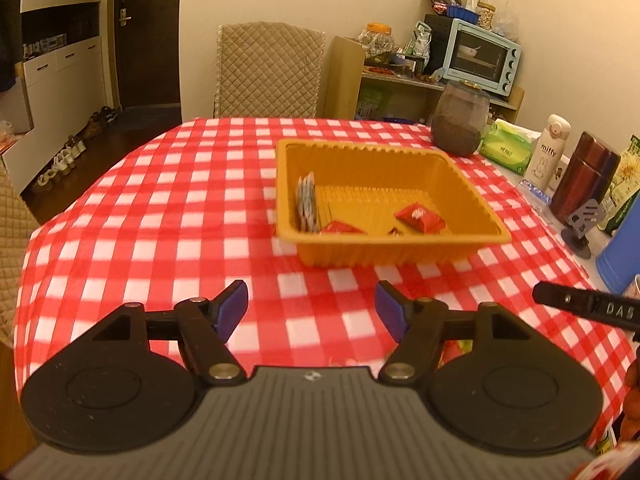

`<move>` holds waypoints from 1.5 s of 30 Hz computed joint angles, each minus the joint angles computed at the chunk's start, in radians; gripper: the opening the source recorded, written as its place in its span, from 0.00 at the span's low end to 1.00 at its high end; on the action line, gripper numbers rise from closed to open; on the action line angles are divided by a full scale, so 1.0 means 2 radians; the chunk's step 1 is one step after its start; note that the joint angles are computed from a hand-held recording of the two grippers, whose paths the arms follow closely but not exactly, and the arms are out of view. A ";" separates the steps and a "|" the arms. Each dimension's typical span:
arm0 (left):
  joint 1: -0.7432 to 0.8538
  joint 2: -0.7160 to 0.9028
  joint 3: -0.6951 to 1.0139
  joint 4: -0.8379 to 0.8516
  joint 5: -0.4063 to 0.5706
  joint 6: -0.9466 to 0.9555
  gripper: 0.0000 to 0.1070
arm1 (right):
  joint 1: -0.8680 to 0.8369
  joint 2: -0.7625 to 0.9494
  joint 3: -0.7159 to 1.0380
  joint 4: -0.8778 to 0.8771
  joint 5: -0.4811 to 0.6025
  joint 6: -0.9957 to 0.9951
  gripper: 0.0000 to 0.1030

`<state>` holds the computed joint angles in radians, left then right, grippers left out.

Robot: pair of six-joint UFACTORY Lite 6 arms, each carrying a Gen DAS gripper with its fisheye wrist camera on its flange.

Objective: Organize snacks
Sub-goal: 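Lift both open tools away from the tray toward the pile, then grasp the long green-and-white wrapped snack bar with the right tool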

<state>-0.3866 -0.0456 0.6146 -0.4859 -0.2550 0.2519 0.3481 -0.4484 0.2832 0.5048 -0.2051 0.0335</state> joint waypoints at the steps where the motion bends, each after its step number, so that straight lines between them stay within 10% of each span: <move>1: -0.003 -0.010 -0.013 -0.005 -0.003 0.003 0.63 | 0.010 -0.012 -0.012 0.033 0.002 -0.023 0.55; 9: -0.016 -0.055 -0.085 -0.009 -0.013 -0.008 0.65 | 0.096 -0.049 -0.063 0.213 -0.008 -0.136 0.55; 24: 0.003 -0.008 -0.072 0.127 -0.023 -0.140 0.65 | 0.091 0.116 -0.006 -0.039 -0.053 0.157 0.55; 37: 0.002 0.030 -0.055 0.136 -0.029 -0.146 0.66 | 0.147 0.216 0.063 0.191 -0.085 -0.102 0.53; 45: -0.006 0.050 -0.045 0.127 -0.028 -0.133 0.66 | 0.187 0.204 0.056 0.297 -0.115 -0.230 0.30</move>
